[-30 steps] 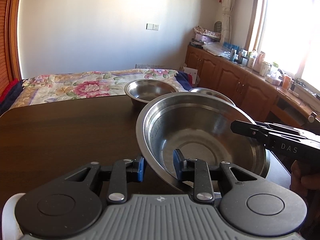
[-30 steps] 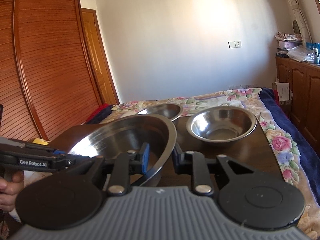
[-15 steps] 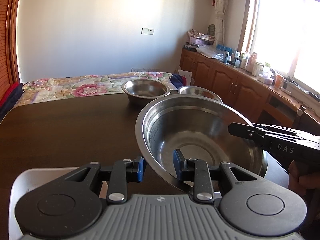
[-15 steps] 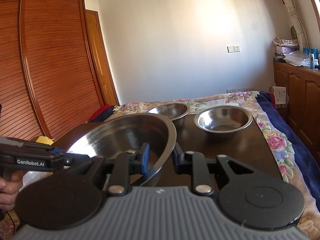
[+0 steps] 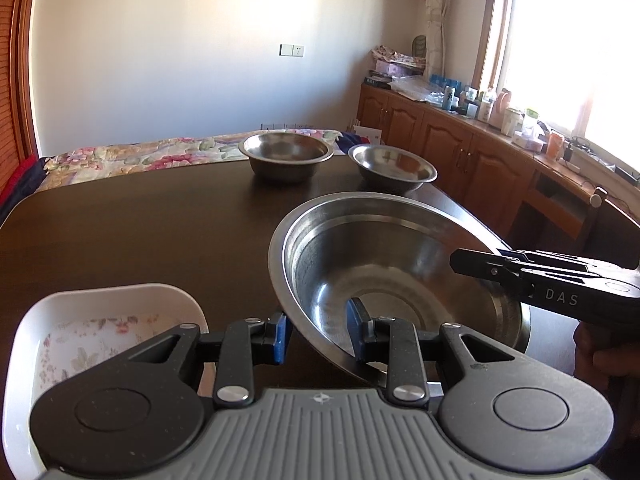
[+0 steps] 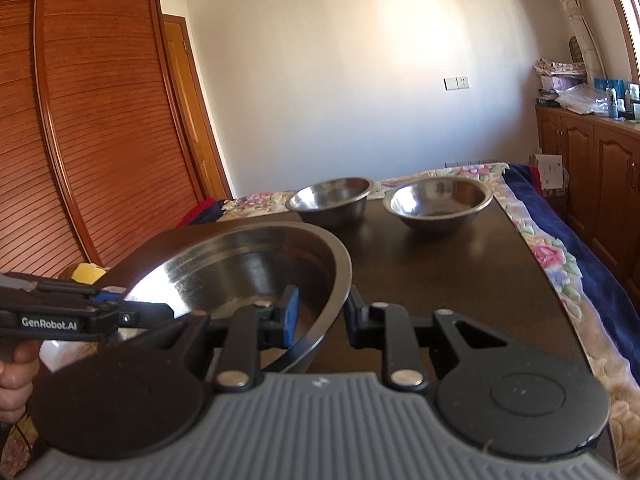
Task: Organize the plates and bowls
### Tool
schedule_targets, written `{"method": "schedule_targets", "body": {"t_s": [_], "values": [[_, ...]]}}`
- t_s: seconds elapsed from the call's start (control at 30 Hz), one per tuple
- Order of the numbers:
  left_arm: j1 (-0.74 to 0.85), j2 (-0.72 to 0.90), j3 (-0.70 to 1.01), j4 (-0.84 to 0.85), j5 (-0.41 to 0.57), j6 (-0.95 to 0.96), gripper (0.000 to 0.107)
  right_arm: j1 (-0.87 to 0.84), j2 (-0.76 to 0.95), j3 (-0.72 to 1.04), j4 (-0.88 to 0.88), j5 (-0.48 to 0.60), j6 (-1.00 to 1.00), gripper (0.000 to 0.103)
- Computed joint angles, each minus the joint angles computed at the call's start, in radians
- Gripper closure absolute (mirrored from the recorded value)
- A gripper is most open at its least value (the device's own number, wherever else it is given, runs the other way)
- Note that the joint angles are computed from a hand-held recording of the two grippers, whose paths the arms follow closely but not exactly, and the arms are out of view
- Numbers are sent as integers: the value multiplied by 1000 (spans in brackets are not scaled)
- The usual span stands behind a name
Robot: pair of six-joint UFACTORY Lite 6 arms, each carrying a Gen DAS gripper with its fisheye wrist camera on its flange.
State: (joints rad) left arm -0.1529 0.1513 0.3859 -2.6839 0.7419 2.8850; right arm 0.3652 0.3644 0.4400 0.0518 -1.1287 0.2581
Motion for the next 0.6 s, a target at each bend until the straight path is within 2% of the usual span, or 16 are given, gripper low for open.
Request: {"method": "schedule_targets", "body": {"t_s": [0.6], "values": [[-7,33,-7,-16,13,19,73,26,36,-27,9,-36,24,76]]}}
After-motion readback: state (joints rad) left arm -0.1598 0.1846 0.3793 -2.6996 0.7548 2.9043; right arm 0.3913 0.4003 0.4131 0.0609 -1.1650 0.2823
